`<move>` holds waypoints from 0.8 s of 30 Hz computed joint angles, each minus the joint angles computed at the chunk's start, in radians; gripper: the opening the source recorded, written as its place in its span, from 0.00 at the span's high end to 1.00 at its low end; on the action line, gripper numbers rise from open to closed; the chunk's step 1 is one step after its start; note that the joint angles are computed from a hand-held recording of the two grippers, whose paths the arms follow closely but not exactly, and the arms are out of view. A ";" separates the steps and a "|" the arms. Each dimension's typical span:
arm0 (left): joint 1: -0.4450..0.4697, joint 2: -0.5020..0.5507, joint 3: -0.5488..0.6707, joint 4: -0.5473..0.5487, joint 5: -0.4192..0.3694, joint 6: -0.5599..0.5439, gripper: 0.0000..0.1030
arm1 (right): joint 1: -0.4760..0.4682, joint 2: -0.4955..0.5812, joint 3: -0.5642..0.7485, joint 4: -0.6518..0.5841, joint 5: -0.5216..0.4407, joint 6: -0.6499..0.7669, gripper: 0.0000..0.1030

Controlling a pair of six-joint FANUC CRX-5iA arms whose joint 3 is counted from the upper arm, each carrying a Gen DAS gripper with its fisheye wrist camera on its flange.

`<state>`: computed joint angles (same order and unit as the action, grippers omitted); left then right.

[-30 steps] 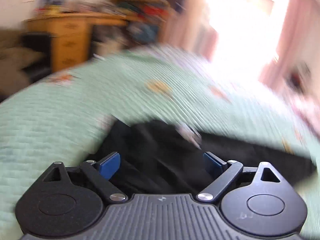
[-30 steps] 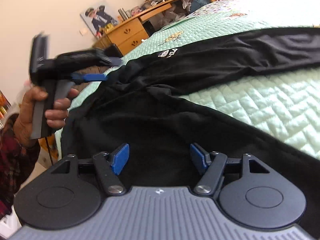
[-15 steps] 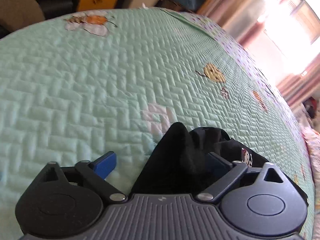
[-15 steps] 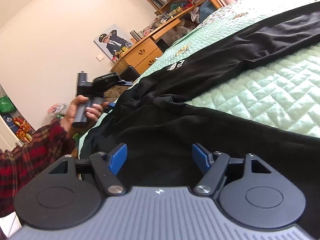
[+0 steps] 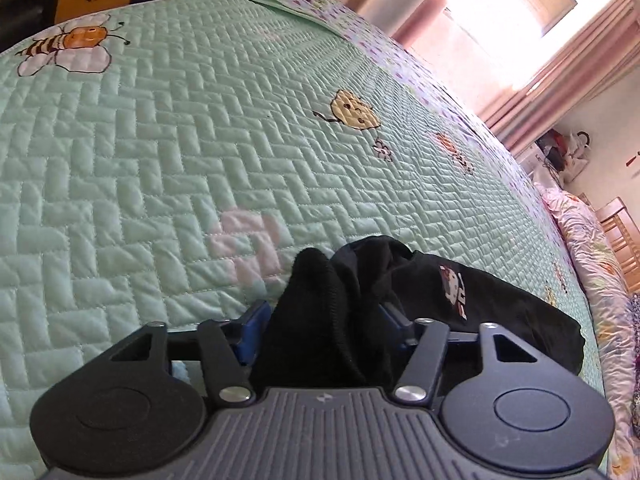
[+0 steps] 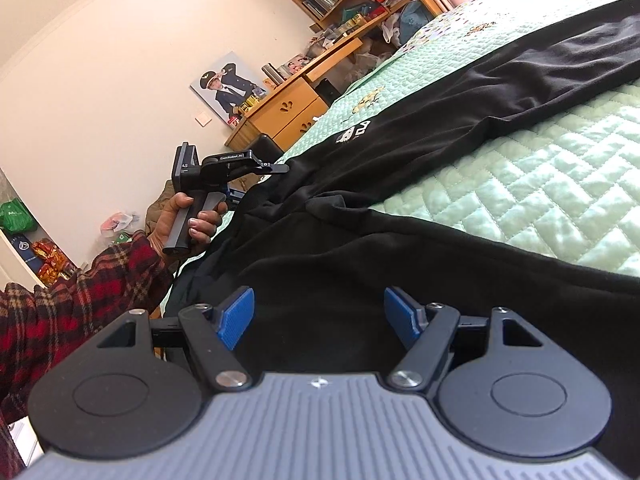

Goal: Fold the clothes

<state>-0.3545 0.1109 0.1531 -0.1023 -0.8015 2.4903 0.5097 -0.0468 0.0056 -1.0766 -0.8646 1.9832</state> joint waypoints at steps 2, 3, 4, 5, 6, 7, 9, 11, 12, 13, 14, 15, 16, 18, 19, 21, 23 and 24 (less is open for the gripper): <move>-0.020 0.005 0.030 -0.055 -0.039 0.022 0.58 | -0.001 -0.001 0.000 0.002 -0.002 0.000 0.29; -0.030 0.006 0.044 -0.080 -0.055 0.029 0.62 | -0.001 -0.002 -0.001 0.003 -0.003 -0.001 0.29; -0.043 0.009 0.063 -0.111 -0.079 0.041 0.63 | -0.002 -0.004 -0.001 0.004 -0.003 -0.002 0.29; -0.058 0.014 0.088 -0.145 -0.111 0.057 0.68 | -0.002 -0.006 -0.002 0.006 -0.004 -0.003 0.29; -0.078 0.026 0.126 -0.191 -0.160 0.077 0.73 | -0.002 -0.007 -0.003 0.008 -0.004 -0.004 0.29; -0.107 0.048 0.181 -0.253 -0.228 0.100 0.81 | -0.002 -0.009 -0.004 0.010 -0.005 -0.004 0.29; -0.161 0.099 0.292 -0.374 -0.374 0.129 0.90 | -0.001 -0.013 -0.006 0.013 -0.005 -0.006 0.29; -0.173 0.117 0.329 -0.417 -0.416 0.141 1.00 | -0.001 -0.015 -0.008 0.015 -0.004 -0.007 0.29; -0.160 0.113 0.322 -0.400 -0.405 0.139 1.00 | 0.000 -0.017 -0.009 0.016 -0.004 -0.007 0.29; -0.145 0.106 0.309 -0.377 -0.386 0.138 1.00 | -0.002 -0.017 -0.010 0.015 -0.005 -0.006 0.29; -0.128 0.095 0.286 -0.345 -0.356 0.135 0.99 | -0.003 -0.017 -0.010 0.013 -0.006 -0.005 0.29; -0.114 0.086 0.266 -0.320 -0.332 0.140 0.93 | -0.004 -0.016 -0.010 0.011 -0.007 -0.004 0.29; -0.107 0.079 0.252 -0.310 -0.322 0.156 0.91 | -0.007 -0.016 -0.010 0.008 -0.010 -0.002 0.29; -0.114 0.077 0.249 -0.331 -0.342 0.197 0.68 | -0.013 -0.015 -0.009 0.001 -0.015 0.003 0.29; -0.118 0.074 0.245 -0.342 -0.349 0.216 0.63 | -0.014 -0.015 -0.010 -0.001 -0.017 0.004 0.29; -0.109 0.046 0.202 -0.330 -0.313 0.250 0.51 | -0.018 -0.015 -0.009 -0.006 -0.020 0.006 0.29; -0.078 0.007 0.127 -0.274 -0.222 0.268 0.51 | -0.020 -0.015 -0.009 -0.008 -0.023 0.007 0.29; -0.062 -0.008 0.093 -0.241 -0.181 0.267 0.51 | -0.020 -0.015 -0.009 -0.007 -0.023 0.007 0.29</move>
